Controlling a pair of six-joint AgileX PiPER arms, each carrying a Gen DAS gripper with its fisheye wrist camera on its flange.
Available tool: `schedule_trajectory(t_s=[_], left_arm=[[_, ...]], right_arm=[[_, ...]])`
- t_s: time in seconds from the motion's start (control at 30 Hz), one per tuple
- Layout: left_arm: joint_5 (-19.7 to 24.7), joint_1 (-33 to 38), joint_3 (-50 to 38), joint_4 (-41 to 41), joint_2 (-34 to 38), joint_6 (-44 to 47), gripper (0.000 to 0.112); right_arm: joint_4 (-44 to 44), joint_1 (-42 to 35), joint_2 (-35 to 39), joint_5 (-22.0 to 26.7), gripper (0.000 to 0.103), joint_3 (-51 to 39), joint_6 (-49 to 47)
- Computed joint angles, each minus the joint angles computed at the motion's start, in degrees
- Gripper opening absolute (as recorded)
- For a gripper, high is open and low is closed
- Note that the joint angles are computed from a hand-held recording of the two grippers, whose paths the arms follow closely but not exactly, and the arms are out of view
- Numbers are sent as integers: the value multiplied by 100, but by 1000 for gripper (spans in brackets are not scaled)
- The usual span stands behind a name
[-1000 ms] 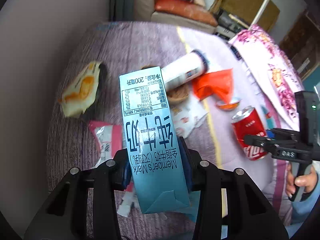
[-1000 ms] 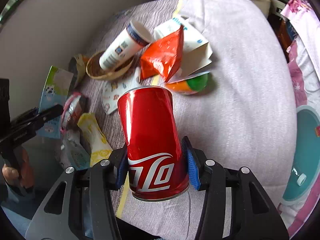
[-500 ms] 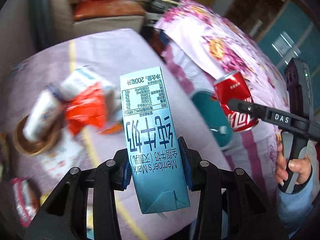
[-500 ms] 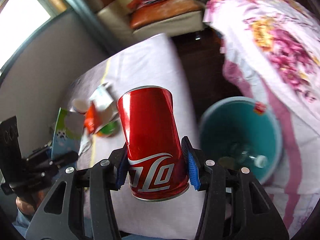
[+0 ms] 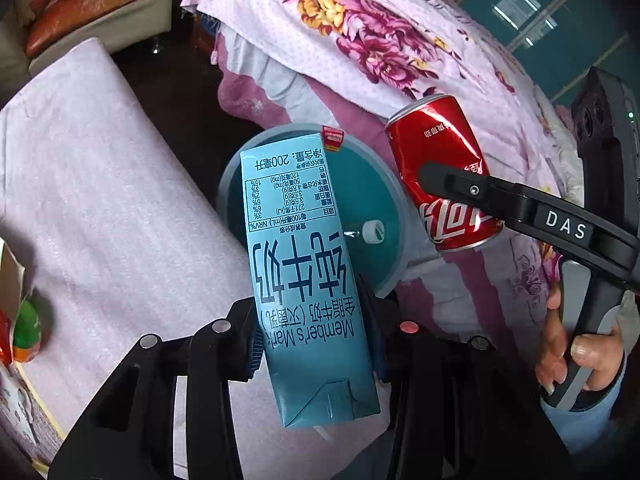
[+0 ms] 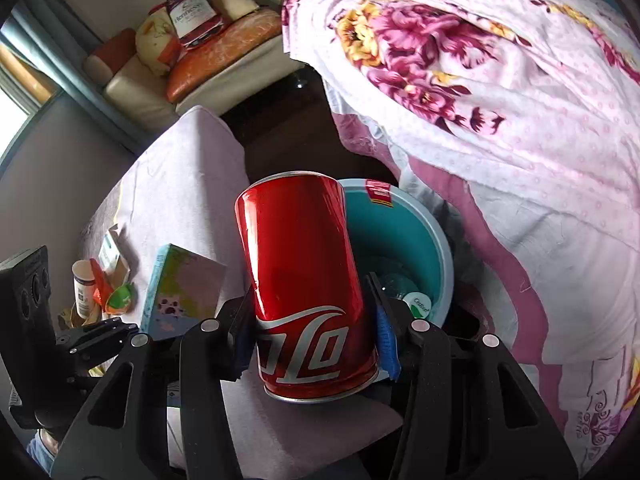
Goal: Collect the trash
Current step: 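Carry the can and carton over the teal bin and release both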
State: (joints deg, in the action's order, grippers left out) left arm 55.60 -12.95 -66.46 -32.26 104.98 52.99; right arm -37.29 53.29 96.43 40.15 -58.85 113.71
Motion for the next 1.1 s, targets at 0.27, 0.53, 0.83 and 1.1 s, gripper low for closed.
schedule_trajectory(t_s=[0.27,0.53,0.83,1.1], left_arm=[[-291,-405,-124,230,268,-396,62],[-341,-220,-165,218,228,-459,76],[-269,192,-34,73,59,-156,88],[-45,614,-64,-60,32,58,88]], right_arm=[[-69,-254,-105,-540,47,562,190],[-67,-350,-37,-698,47,597,175],[191,-420,150,-657,47,369,-163],[638,-466,385,-575,49,74,-650]])
